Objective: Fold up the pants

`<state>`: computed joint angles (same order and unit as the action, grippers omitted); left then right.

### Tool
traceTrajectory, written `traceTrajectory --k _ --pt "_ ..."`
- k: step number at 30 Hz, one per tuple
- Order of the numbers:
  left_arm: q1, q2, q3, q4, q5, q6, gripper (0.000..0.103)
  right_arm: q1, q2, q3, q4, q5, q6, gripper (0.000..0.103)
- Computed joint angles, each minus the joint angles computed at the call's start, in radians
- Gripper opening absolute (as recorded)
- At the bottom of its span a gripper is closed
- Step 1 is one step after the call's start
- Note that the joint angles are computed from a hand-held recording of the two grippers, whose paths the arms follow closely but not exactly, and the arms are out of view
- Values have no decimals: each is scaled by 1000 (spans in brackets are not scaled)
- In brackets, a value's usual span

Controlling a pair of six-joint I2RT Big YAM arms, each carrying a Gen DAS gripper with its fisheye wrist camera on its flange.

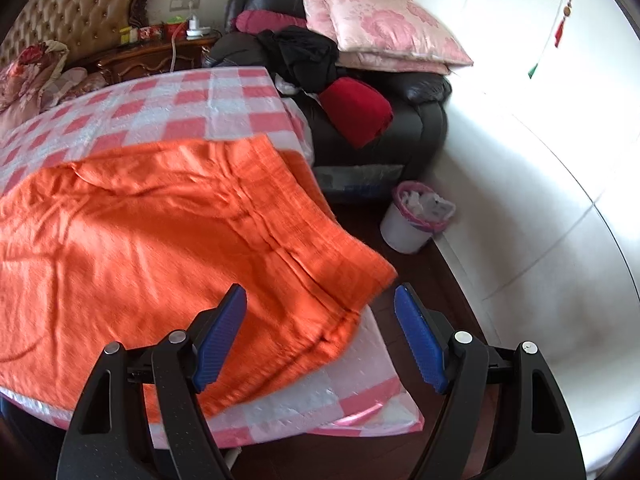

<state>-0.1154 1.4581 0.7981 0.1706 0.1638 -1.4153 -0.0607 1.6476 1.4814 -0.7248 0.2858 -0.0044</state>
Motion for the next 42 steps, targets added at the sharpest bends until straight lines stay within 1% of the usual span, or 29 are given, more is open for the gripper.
traceTrajectory --k 1,2,3,4,7,8,11,14,16,17,19,20,23,26,27,29,30,31,32,33,35,36,37,38,39,40,41,42 --pt "5 1 -4 37 8 4 35 11 1 9 7 -3 -18 74" --pt "5 -7 7 23 8 32 27 19 3 17 13 -7 -31 74" --pt "0 -22 34 -40 -14 85 18 32 8 32 18 -17 -49 74" --pt "-5 -33 63 -109 -30 129 17 45 20 56 13 -36 -62 74" --pt "-13 -36 148 -285 -60 220 16 92 80 152 -34 -87 -106 74" --pt "-16 -34 169 -321 -72 242 15 106 95 173 -41 -89 -117 74" --pt "-15 -12 239 -423 -107 301 15 184 190 310 -94 -133 -165 74" --pt "7 6 283 -462 -102 333 15 265 278 424 -113 -141 -226 72" --pt "18 28 322 -493 -96 362 14 304 320 471 -104 -149 -256 72" --pt "24 38 337 -504 -91 375 14 322 342 493 -99 -134 -274 72" --pt "33 67 382 -528 -82 399 14 352 399 550 -96 -73 -292 72" --pt "38 81 404 -538 -79 414 15 357 433 590 -112 -55 -281 72" --pt "51 117 451 -561 -71 439 14 349 479 645 -132 -54 -250 72" --pt "72 154 487 -573 -60 457 15 347 488 640 -96 -56 -251 72" --pt "77 160 490 -573 -55 452 14 347 486 630 -74 -56 -251 72" --pt "81 156 468 -540 -40 426 16 345 482 619 -64 -64 -240 73" --pt "77 151 458 -535 -47 418 22 343 479 617 -71 -73 -227 73" --pt "72 143 447 -543 -63 404 35 340 477 617 -82 -85 -212 73" --pt "67 133 441 -567 -87 393 40 336 472 616 -90 -98 -198 73" --pt "53 113 436 -598 -141 399 41 331 450 591 -80 -111 -179 73" --pt "13 72 442 -658 -273 441 42 322 413 550 -76 -116 -146 73" --pt "-24 60 466 -707 -377 467 44 311 392 531 -91 -127 -115 73" --pt "-65 60 495 -738 -466 496 52 302 379 519 -103 -134 -89 74" --pt "-108 73 534 -764 -544 538 56 294 368 508 -117 -135 -65 74" --pt "-168 113 597 -787 -631 615 61 282 356 496 -135 -133 -45 74" --pt "-208 151 651 -800 -667 681 64 271 347 484 -142 -132 -32 74" --pt "-248 210 729 -820 -676 762 65 261 338 471 -144 -128 -18 74" --pt "-288 292 841 -866 -659 853 66 246 330 458 -148 -123 -3 74"
